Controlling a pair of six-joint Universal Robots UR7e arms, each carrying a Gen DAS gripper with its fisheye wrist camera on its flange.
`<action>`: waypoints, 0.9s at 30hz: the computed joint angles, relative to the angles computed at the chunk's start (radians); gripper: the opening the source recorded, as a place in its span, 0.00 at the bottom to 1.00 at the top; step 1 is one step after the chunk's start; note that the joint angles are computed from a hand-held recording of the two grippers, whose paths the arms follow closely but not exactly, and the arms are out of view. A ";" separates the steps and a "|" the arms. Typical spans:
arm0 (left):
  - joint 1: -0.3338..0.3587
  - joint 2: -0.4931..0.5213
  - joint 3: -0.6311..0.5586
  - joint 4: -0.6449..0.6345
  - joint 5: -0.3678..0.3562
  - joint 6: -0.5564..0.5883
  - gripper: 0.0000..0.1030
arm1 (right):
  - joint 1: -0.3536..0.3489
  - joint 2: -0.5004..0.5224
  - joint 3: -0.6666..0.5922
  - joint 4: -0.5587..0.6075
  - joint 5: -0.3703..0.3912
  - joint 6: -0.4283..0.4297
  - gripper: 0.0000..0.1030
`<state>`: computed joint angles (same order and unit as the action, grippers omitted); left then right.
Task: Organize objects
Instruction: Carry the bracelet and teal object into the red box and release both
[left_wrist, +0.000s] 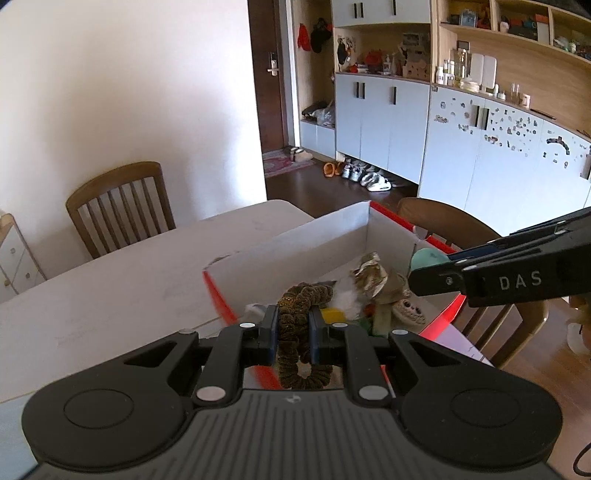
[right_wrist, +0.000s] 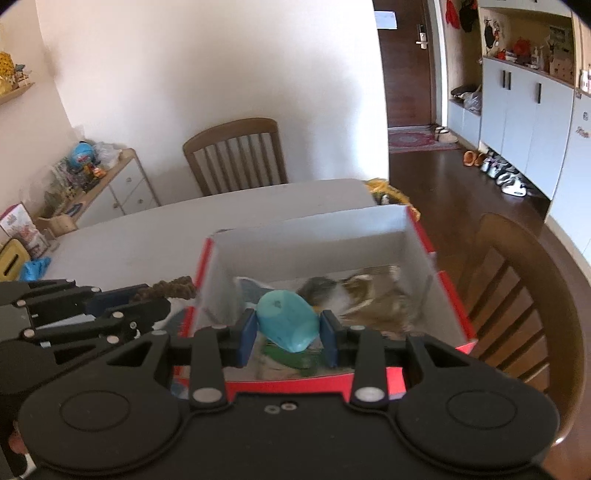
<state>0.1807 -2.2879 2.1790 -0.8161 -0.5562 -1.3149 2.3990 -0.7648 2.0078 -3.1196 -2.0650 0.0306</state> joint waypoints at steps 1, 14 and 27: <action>0.024 0.010 0.012 -0.050 0.010 0.034 0.15 | -0.009 -0.005 0.005 -0.005 -0.004 -0.014 0.34; 0.360 0.212 0.112 -0.762 0.101 0.557 0.16 | -0.104 0.018 -0.022 0.030 0.024 -0.142 0.34; 0.584 0.435 0.098 -1.174 0.088 0.866 0.16 | -0.144 0.108 -0.116 0.173 0.066 -0.172 0.34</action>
